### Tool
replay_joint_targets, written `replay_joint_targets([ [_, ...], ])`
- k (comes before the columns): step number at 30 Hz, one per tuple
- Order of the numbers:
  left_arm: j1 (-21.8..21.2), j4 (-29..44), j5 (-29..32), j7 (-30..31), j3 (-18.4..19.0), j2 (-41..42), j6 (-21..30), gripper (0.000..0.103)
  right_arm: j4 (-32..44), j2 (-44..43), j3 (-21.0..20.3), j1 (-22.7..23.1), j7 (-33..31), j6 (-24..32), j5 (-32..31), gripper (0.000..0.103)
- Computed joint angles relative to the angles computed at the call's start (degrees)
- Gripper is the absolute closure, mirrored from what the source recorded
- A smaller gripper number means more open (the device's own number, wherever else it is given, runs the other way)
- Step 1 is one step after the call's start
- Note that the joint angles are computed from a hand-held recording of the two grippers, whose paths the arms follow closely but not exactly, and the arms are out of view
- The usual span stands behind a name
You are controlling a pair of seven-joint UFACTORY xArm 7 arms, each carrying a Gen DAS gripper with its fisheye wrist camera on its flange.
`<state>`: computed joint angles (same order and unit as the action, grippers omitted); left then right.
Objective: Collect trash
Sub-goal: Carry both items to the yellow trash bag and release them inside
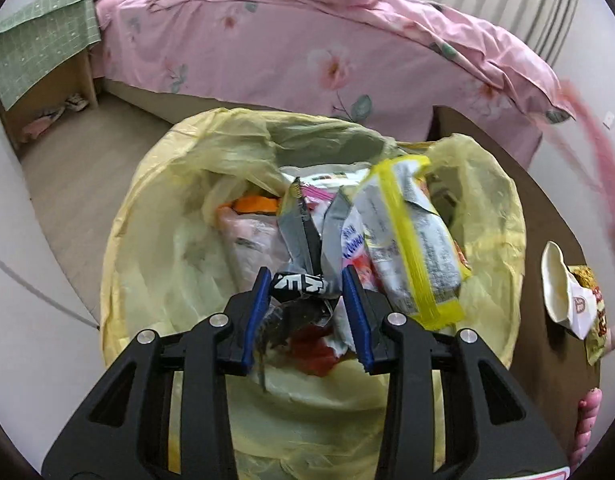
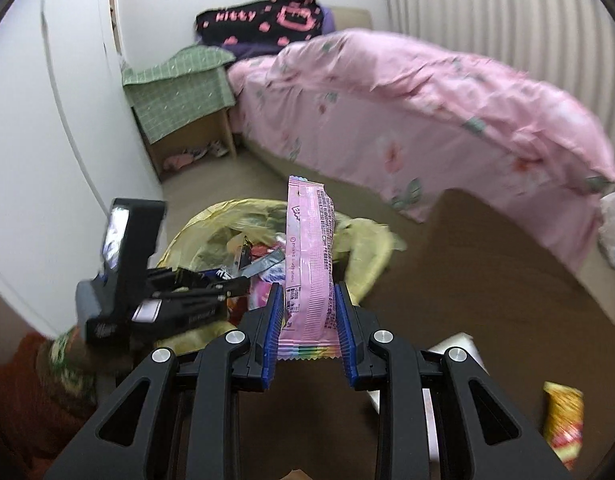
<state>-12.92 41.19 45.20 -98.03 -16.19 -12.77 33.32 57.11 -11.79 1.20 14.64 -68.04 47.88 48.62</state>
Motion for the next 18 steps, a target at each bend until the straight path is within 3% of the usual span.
replay_joint_targets([
  [8, 5.4, -5.1, 8.6, -12.5, -2.7, -6.5, -8.8, 0.068, 5.2, 12.0, 5.7, 1.5, 8.9, -6.7, -6.9, 0.078],
  [12, 8.1, -4.8, 10.6, -15.0, -3.7, -6.5, -11.9, 0.067, 7.4, 14.6, 6.4, 0.7, 11.7, -3.0, -9.9, 0.077],
  [15, 9.1, -4.7, 11.6, -15.9, -3.9, -5.8, -14.8, 0.051, 7.5, 14.8, 7.0, 0.3, 12.0, -1.2, -13.2, 0.077],
  [18, 9.5, -5.1, 11.1, -17.2, -5.0, -7.3, -12.9, 0.045, 5.0, 12.8, 7.0, 0.1, 9.4, -3.5, -11.7, 0.074],
])
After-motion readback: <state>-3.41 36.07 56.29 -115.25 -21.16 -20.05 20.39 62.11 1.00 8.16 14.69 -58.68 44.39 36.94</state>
